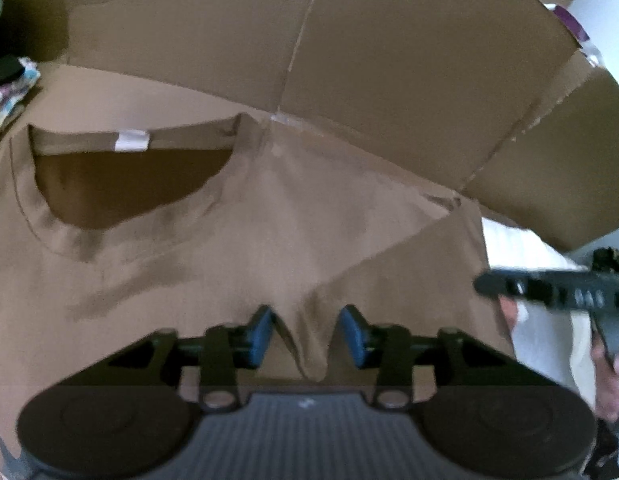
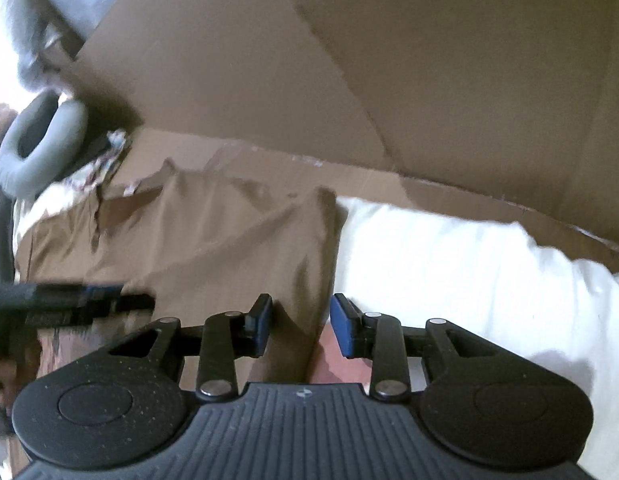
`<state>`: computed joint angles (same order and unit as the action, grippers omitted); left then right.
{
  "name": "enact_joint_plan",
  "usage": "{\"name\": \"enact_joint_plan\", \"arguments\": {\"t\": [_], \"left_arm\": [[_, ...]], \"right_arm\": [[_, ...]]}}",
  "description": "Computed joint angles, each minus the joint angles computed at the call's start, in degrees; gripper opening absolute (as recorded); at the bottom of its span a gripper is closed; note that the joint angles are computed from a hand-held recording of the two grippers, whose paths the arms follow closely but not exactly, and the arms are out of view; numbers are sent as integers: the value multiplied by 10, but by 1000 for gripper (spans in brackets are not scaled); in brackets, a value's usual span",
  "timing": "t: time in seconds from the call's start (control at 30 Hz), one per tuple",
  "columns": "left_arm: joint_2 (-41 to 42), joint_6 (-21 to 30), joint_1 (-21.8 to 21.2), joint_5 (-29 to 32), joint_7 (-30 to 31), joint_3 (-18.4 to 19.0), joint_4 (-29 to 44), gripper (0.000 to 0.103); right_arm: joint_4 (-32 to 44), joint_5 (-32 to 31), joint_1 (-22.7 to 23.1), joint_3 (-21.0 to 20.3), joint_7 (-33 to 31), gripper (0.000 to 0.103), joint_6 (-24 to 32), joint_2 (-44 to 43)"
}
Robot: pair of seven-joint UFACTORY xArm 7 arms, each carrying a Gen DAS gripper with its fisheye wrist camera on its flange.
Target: Fold clothes
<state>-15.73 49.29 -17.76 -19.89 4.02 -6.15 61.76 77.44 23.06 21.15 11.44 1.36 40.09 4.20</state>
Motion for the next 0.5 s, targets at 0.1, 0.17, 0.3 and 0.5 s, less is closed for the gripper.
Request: {"name": "enact_joint_plan", "arguments": {"t": [0.1, 0.17, 0.3, 0.5], "left_arm": [[2, 3, 1, -10, 2, 6, 4, 6], [0, 3, 2, -13, 3, 7, 5, 5], [-5, 0, 4, -3, 10, 4, 4, 5], [3, 42, 5, 5, 4, 4, 20, 13]], "right_arm": [[-27, 11, 1, 1, -23, 37, 1, -21], [-44, 21, 2, 0, -31, 37, -2, -35], [-69, 31, 6, -3, -35, 37, -4, -57], [-95, 17, 17, -3, -33, 37, 8, -86]]}}
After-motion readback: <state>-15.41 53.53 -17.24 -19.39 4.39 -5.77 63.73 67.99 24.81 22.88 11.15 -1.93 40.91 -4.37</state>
